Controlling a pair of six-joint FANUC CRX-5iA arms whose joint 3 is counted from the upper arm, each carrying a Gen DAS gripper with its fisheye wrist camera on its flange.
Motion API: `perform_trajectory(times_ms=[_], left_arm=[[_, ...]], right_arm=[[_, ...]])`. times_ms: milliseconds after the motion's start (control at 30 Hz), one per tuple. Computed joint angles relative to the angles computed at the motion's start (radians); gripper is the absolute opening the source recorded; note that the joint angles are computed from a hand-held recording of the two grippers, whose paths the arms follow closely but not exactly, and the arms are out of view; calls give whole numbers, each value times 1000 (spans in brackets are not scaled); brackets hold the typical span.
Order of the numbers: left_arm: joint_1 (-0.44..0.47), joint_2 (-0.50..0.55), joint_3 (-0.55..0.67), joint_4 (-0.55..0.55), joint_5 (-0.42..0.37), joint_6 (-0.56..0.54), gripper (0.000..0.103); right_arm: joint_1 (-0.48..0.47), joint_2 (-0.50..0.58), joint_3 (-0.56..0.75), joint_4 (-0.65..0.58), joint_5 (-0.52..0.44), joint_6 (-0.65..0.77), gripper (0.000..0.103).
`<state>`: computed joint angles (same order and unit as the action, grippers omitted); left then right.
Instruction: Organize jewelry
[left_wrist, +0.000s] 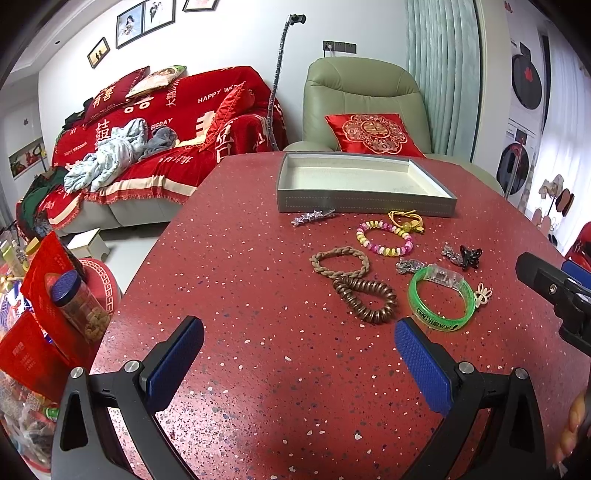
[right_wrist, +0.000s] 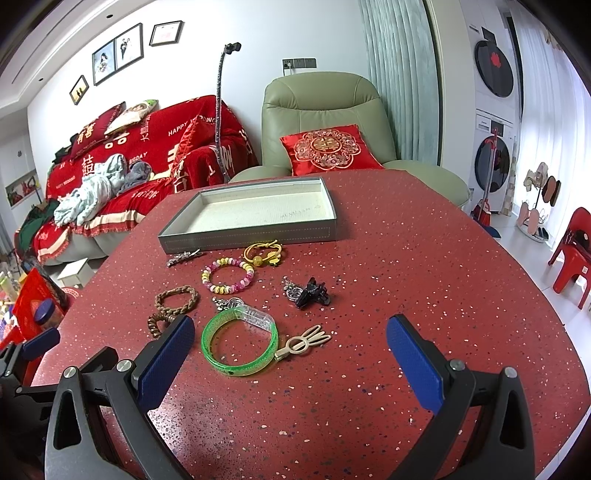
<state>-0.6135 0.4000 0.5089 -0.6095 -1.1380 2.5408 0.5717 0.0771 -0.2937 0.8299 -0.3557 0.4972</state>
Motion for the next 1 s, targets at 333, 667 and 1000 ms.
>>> perform_trajectory(times_ms=[333,667,1000], left_arm=[[111,27,17,205,37,-119,103],[174,108,87,346,29,-236,103],[192,191,190,395,-47,-304,96]], right_arm=[[19,42,119,-185,-136,192,103],[-36,220,450,-560,-410,573,103],[-87,331,653,-769,-498,731,84]])
